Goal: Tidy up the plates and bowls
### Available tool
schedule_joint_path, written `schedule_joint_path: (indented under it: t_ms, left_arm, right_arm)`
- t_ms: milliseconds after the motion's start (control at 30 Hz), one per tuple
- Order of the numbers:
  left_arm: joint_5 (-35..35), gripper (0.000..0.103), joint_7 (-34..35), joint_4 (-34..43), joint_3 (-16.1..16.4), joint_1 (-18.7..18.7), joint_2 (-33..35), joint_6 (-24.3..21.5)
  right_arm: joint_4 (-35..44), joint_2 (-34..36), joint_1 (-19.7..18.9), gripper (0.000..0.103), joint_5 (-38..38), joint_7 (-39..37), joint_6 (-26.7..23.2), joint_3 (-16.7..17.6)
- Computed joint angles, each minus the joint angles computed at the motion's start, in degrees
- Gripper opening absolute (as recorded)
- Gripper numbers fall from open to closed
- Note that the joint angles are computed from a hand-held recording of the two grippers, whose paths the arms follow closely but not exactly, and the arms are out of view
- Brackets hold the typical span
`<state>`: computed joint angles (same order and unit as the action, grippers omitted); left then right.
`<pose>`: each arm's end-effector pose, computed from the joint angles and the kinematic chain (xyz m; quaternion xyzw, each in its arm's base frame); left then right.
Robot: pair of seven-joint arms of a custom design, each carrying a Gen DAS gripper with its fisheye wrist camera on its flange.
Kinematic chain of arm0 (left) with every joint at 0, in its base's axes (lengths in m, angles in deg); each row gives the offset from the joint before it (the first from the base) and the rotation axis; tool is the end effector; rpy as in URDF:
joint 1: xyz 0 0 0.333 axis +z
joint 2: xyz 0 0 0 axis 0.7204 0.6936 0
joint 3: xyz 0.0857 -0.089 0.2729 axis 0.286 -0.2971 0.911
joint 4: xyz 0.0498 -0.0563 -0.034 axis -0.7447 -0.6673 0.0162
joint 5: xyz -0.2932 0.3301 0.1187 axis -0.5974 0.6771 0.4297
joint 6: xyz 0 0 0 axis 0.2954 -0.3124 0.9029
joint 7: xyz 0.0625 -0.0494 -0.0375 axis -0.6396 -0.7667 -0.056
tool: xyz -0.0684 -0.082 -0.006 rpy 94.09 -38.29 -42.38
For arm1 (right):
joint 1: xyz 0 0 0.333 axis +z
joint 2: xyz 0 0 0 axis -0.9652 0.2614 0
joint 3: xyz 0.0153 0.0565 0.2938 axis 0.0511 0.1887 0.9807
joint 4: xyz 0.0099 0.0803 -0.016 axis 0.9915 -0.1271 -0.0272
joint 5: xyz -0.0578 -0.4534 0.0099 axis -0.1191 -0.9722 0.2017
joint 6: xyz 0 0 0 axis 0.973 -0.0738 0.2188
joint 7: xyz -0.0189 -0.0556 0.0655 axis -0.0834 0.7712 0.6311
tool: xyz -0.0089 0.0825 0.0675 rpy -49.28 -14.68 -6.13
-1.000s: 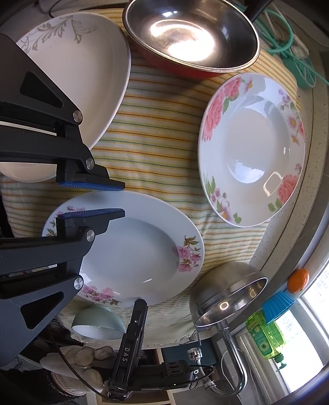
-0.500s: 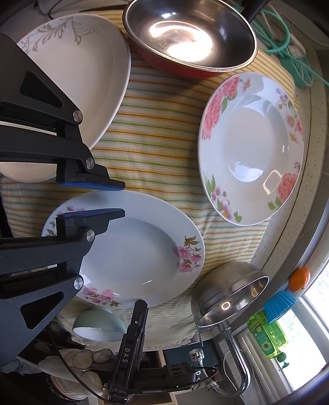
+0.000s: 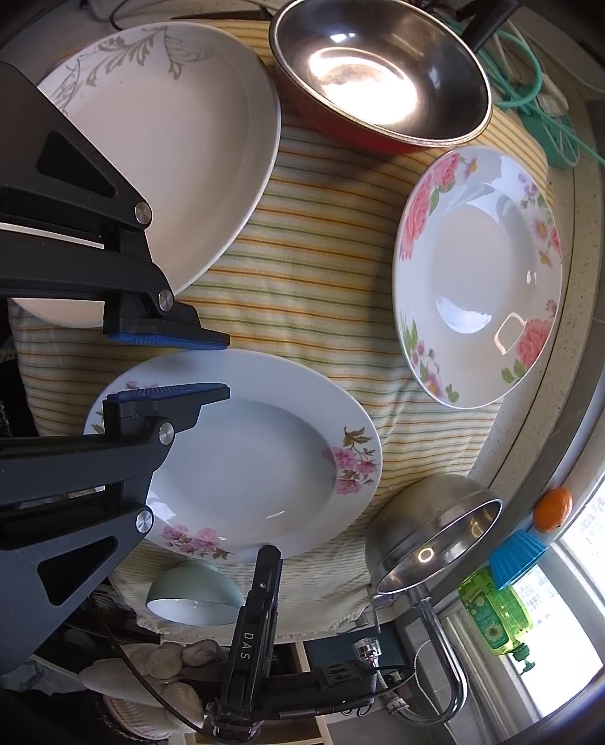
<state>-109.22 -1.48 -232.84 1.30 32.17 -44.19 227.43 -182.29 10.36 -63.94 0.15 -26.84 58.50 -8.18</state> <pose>0.5005 -0.1275 0.3933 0.8313 -0.5083 0.2234 0.0282 0.6968 0.1498 0.3601 -0.8789 0.4613 0.0940 0.0768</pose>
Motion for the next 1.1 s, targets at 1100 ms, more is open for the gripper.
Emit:
schedule_joint_path:
  t_ms: [1100]
  left_arm:
    - [4.77, 0.001, 5.0, 7.09, -3.46, -0.02, 5.27, 1.17]
  right_arm:
    - [-12.22, -8.7, 2.33, 0.009, -2.8, 2.41, 5.01, 0.98]
